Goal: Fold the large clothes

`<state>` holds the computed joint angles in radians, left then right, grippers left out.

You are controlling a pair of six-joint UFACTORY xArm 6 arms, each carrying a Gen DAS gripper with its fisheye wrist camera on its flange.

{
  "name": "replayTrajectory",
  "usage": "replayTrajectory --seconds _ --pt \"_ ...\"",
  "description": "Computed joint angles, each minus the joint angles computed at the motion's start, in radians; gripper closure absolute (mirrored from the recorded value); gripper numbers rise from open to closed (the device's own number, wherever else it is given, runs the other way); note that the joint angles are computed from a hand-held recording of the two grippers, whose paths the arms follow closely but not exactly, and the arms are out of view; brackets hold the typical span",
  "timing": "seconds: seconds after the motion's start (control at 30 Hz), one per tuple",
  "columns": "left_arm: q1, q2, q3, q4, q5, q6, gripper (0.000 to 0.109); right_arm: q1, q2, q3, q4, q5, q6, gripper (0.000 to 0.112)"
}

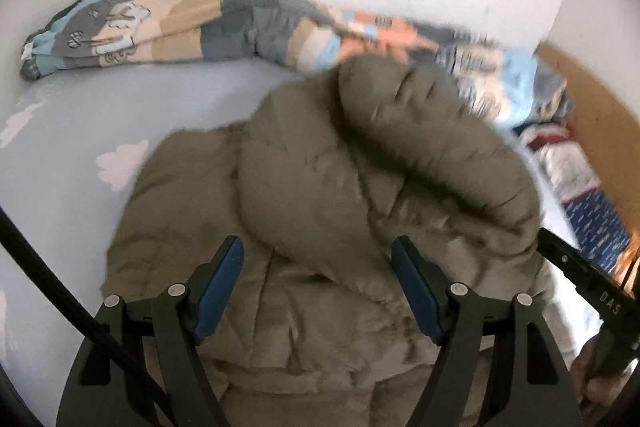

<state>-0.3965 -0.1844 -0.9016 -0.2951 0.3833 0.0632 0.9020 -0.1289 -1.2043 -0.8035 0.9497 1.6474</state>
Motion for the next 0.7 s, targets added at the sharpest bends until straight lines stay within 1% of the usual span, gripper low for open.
replayTrajectory --seconds 0.03,0.1,0.2,0.27,0.43,0.47,0.5,0.6,0.7 --pt "-0.001 0.014 -0.001 0.025 0.007 -0.017 0.033 -0.014 0.015 0.006 0.035 -0.024 -0.021 0.077" --pt "-0.005 0.032 0.000 0.113 0.013 -0.081 0.030 -0.023 0.043 0.008 0.081 -0.032 -0.065 0.077" --pt "-0.015 0.050 -0.014 0.318 0.040 -0.193 0.027 -0.025 0.084 -0.005 0.153 -0.014 -0.130 0.077" --pt "-0.016 0.051 -0.009 0.353 0.045 -0.211 0.026 -0.024 0.103 -0.020 0.184 0.008 -0.167 0.077" --pt "-0.011 0.026 0.008 0.333 0.044 -0.212 0.026 -0.029 0.101 -0.018 0.223 0.012 -0.189 0.077" --pt "-0.011 0.014 0.015 0.323 0.040 -0.210 0.026 -0.026 0.098 -0.024 0.225 0.023 -0.195 0.077" --pt "-0.008 -0.001 0.019 0.288 0.041 -0.187 0.026 -0.025 0.095 -0.027 0.229 0.028 -0.198 0.076" --pt "-0.005 -0.048 0.034 0.215 0.036 -0.141 0.026 -0.022 0.061 -0.015 0.217 0.007 -0.158 0.072" --pt "-0.002 -0.095 0.046 0.214 0.028 -0.143 0.026 -0.012 0.043 -0.027 0.192 0.011 -0.129 0.071"
